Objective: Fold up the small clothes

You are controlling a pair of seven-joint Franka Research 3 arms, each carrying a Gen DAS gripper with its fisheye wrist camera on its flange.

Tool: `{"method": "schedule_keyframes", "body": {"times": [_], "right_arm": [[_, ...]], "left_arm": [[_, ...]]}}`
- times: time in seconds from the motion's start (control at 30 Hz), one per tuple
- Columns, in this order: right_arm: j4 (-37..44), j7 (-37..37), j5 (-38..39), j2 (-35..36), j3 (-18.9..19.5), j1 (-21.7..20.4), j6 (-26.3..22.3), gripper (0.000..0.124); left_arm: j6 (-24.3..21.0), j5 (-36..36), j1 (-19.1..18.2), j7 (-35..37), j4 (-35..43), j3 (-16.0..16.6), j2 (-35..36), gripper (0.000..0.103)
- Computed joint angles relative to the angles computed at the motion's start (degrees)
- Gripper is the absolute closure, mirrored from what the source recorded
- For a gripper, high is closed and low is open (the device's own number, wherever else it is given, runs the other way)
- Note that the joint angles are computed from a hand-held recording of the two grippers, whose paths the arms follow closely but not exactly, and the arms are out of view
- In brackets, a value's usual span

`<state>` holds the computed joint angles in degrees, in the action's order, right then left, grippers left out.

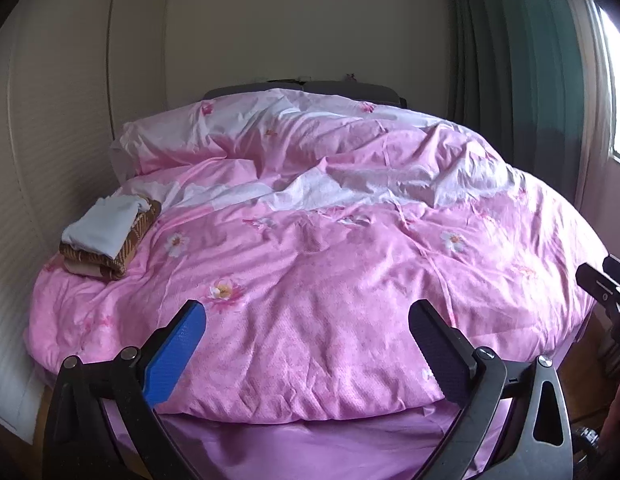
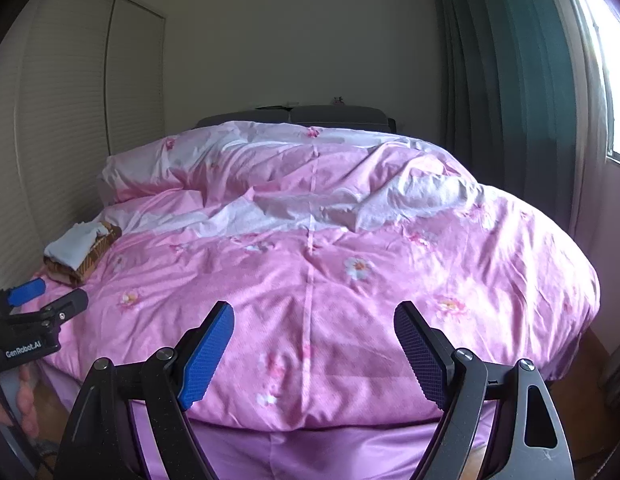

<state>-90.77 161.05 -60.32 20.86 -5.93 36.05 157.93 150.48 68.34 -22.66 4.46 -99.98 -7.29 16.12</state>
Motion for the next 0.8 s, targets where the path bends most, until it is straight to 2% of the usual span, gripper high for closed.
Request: {"method": "schedule_keyframes", "body": {"times": [0.13,0.33,0.8], "right_arm": [[-1.8,3.0,-2.2,-0.9,-0.6,0.0,1.2,0.041],[-2.2,3.1,-3.4,-1.0,-0.3,-0.5,2.3,0.041],[-2.6,4.7,-5.2,-1.2,0.3,-1.2,2.7,0.041]], "left_arm": [[-1.3,1.7,-0.6,-1.2,-0.2,0.0,-0.2,0.000],[-3.7,3.1,-1.1,-2.0,-0.9,-0.6,-0.9,0.000],[-3.4,3.8,-0.4,-2.4,-1.7,-1.1,-1.5,0.000]]}}
